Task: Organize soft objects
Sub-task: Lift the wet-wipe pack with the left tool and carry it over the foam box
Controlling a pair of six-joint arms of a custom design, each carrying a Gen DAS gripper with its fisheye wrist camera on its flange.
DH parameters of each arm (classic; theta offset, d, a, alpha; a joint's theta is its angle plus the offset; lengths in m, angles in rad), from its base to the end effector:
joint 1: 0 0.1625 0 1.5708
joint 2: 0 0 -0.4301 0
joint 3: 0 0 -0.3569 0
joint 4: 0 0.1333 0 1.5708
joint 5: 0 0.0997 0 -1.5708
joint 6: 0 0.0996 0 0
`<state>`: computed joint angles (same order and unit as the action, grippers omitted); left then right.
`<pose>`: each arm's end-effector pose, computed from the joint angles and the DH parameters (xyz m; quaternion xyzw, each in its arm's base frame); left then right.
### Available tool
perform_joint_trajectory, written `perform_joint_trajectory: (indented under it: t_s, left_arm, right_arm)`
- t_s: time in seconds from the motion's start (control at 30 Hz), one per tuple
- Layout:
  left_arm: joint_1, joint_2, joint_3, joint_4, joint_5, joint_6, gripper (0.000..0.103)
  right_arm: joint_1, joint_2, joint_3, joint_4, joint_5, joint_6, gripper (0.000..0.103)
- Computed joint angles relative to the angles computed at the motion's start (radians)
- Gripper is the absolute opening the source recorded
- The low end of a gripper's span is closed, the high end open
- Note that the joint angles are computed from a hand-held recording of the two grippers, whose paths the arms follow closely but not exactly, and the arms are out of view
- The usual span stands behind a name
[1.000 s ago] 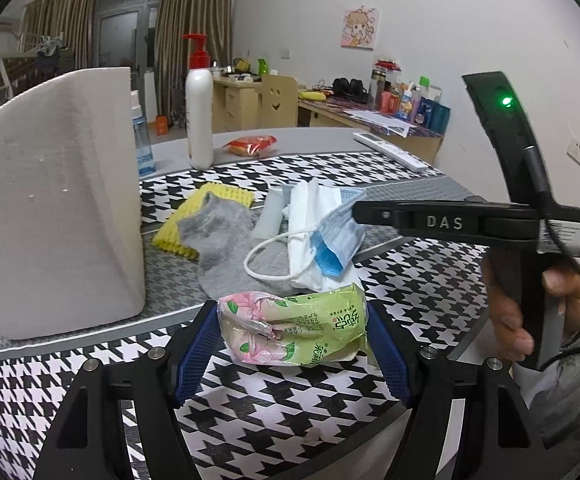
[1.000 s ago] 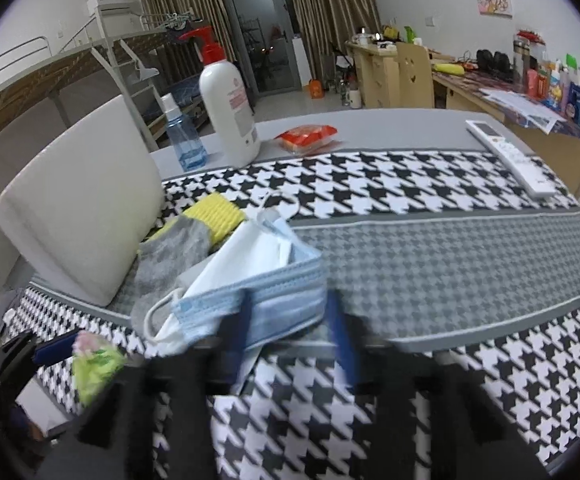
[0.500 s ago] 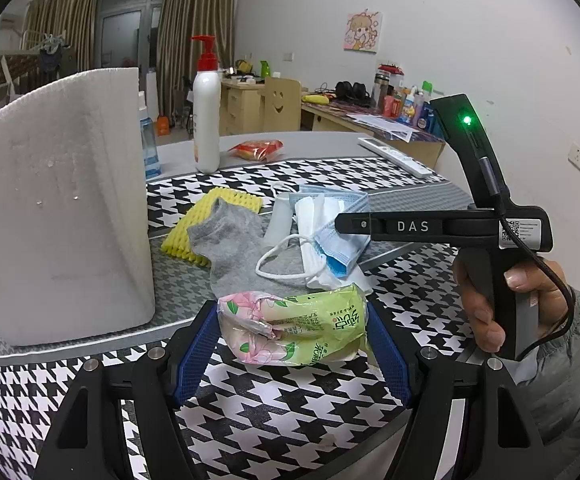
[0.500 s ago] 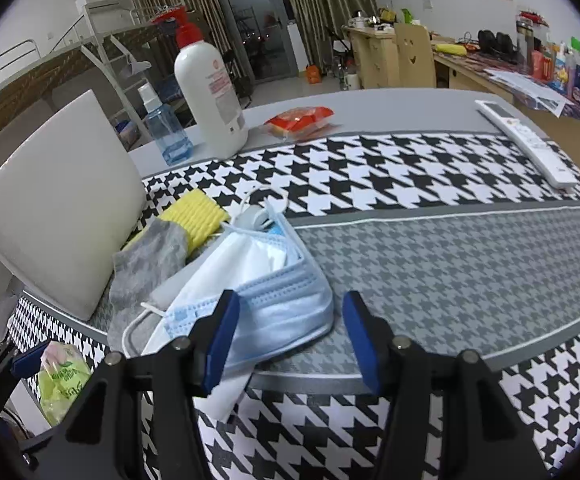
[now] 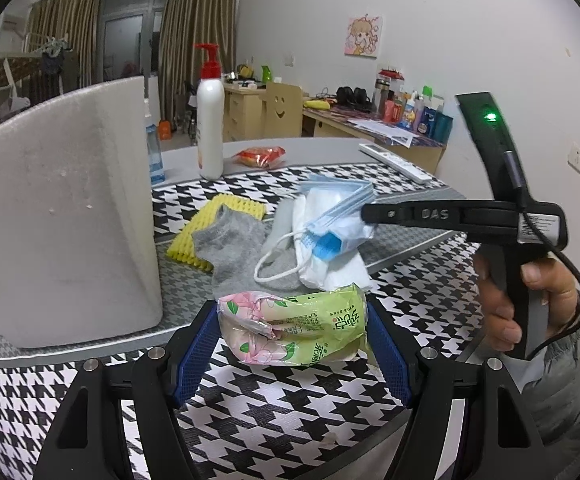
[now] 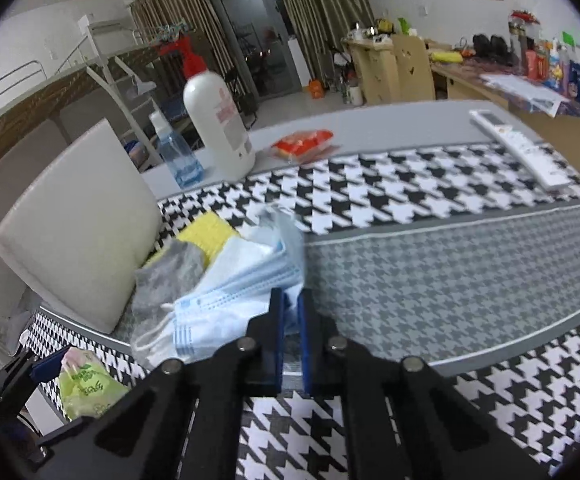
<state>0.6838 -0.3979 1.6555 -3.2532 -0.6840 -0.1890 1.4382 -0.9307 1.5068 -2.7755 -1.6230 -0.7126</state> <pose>-0.3501 -0.5569 -0.0266 0.2170 0.8607 -0.3784 0.2626 0.0351 -0.7061 0.2912 0.2641 -0.9133 0.2717 0.1494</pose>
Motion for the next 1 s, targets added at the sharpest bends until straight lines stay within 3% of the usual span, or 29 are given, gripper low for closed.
perform_joint_trajectory:
  t_s: [0.6, 1.0]
  left_arm:
    - [-0.057, -0.026, 0.054, -0.149, 0.088, 0.075, 0.074]
    - [-0.091, -0.046, 0.061, -0.231, 0.150, 0.160, 0.074]
  right_arm:
    - [0.015, -0.145, 0.172, -0.167, 0.108, -0.051, 0.009]
    - [0.019, -0.182, 0.202, -0.214, 0.168, -0.044, 0.009]
